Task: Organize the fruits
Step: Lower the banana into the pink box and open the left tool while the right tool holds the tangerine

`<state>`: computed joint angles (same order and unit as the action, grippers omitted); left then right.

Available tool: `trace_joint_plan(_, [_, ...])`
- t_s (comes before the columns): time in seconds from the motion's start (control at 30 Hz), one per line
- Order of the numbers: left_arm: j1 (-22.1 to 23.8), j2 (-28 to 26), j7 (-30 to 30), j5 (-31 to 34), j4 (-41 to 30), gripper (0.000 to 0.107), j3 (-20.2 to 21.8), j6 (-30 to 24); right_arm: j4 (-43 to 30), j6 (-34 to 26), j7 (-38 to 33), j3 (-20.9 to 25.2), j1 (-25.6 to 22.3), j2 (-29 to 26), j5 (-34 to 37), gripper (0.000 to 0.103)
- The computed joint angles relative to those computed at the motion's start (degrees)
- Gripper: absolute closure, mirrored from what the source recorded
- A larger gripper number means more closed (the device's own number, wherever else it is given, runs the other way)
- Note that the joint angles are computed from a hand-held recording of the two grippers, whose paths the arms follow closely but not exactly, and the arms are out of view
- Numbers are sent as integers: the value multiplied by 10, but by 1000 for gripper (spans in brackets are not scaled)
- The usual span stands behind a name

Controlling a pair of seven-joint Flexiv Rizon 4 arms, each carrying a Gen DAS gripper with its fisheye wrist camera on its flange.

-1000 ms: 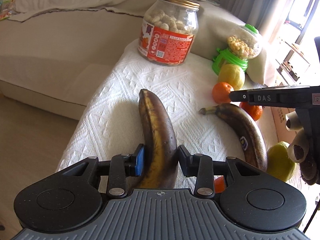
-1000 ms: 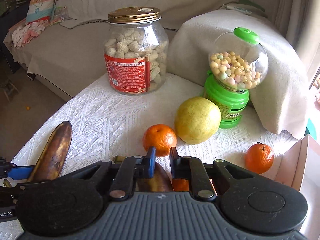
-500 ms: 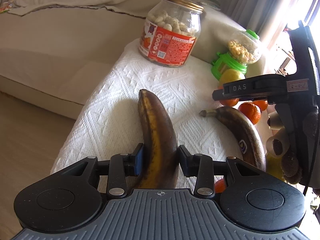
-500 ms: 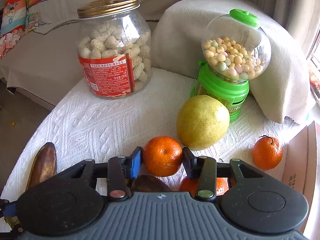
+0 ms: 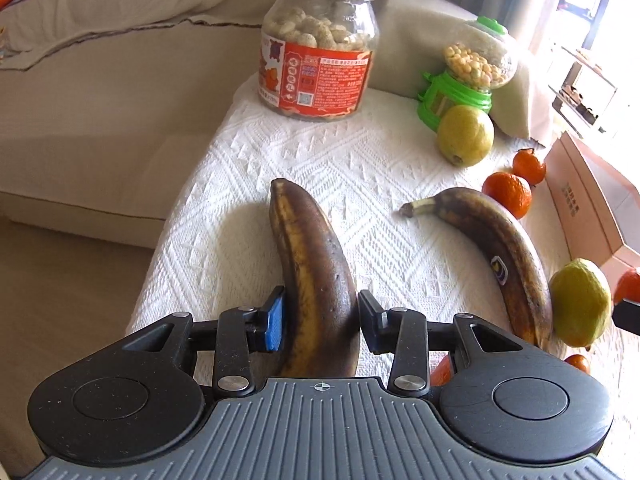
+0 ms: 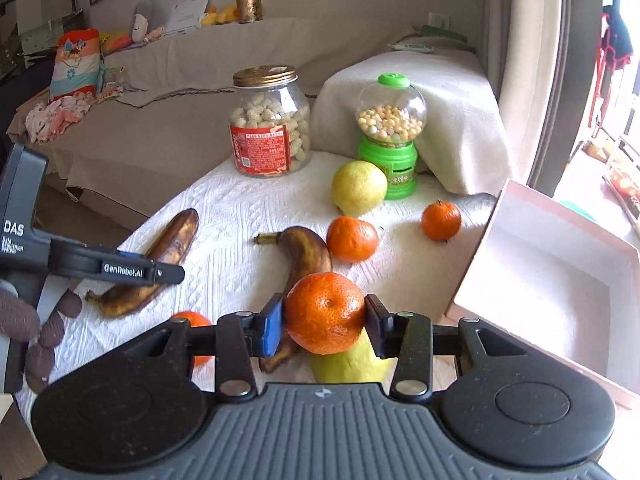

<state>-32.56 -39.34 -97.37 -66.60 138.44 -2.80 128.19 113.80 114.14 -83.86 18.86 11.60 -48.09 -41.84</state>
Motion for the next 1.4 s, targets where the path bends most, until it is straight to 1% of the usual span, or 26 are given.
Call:
trace_joint_plan(0.07, [-14,-4,48,-39,-15,61,3,-5,36,39,-23,-45,28,17,49,61])
trace_joint_plan(0.13, [-25,-14,99,-82,-31,61,-2,6,61,62,-34,-66,34,24,83,61])
trace_joint_plan(0.23, [-26,-32,121,-112,-40,64,-19,49,84,77,-36,-80,29,27,115,61])
trace_joint_plan(0.3, [-22,-39,117,-106,-35,65,-29,75,98,94,-47,-92,36,27,142,61])
trace_joint_plan(0.37, [-13,-42,102,-88,-26,65,-38,94,109,115,-59,-104,43,22,169,61])
trace_joint_plan(0.43, [-5,-34,90,-74,-20,66,-46,97,112,124,-60,-106,40,16,185,61])
trace_joint_plan(0.5, [2,-17,60,-35,-7,66,-44,103,110,127,-58,-109,40,11,199,61])
trace_joint_plan(0.53, [-4,-10,61,-27,-8,66,-40,115,108,129,-59,-112,43,10,207,61])
trace_joint_plan(0.57, [-12,-3,73,-29,-13,66,-36,131,106,132,-61,-114,46,8,212,61])
trace_joint_plan(0.6, [-25,7,100,-33,-24,66,-29,159,106,134,-62,-113,43,7,211,61])
trace_joint_plan(0.63, [-29,16,116,-23,-31,66,-26,182,106,136,-62,-109,38,7,206,61])
trace_joint_plan(0.7, [-21,44,137,36,-47,66,-21,220,108,148,-60,-100,22,8,190,61])
trace_joint_plan(0.77, [-2,66,154,99,-69,66,-22,230,112,166,-61,-96,13,10,180,61])
trace_joint_plan(0.8, [10,77,167,138,-88,66,-23,225,112,176,-60,-94,10,11,177,61])
trace_joint_plan(0.87, [36,82,175,202,-128,66,-29,204,114,190,-55,-92,6,13,171,61])
trace_joint_plan(0.93, [69,76,152,267,-171,66,-41,168,115,196,-48,-93,1,14,165,61])
trace_joint_plan(1.0, [111,53,100,339,-222,66,-59,120,115,201,-43,-98,3,15,168,61])
trace_joint_plan(1.1, [155,-9,21,393,-314,66,-93,33,113,205,-31,-102,2,12,176,61])
trace_joint_plan(1.17, [170,-51,-6,407,-373,66,-109,-31,111,204,-21,-103,-2,9,176,61])
trace_joint_plan(1.2, [169,-79,-13,401,-411,66,-110,-69,111,204,-18,-104,-4,7,176,61])
trace_joint_plan(1.3, [145,-147,-30,365,-503,66,-84,-140,111,210,-14,-107,-5,4,176,61])
trace_joint_plan(1.37, [135,-180,-44,355,-549,66,-69,-183,111,217,-15,-110,-6,2,178,61])
trace_joint_plan(1.4, [133,-197,-51,346,-574,66,-62,-219,110,219,-14,-111,-6,0,178,61])
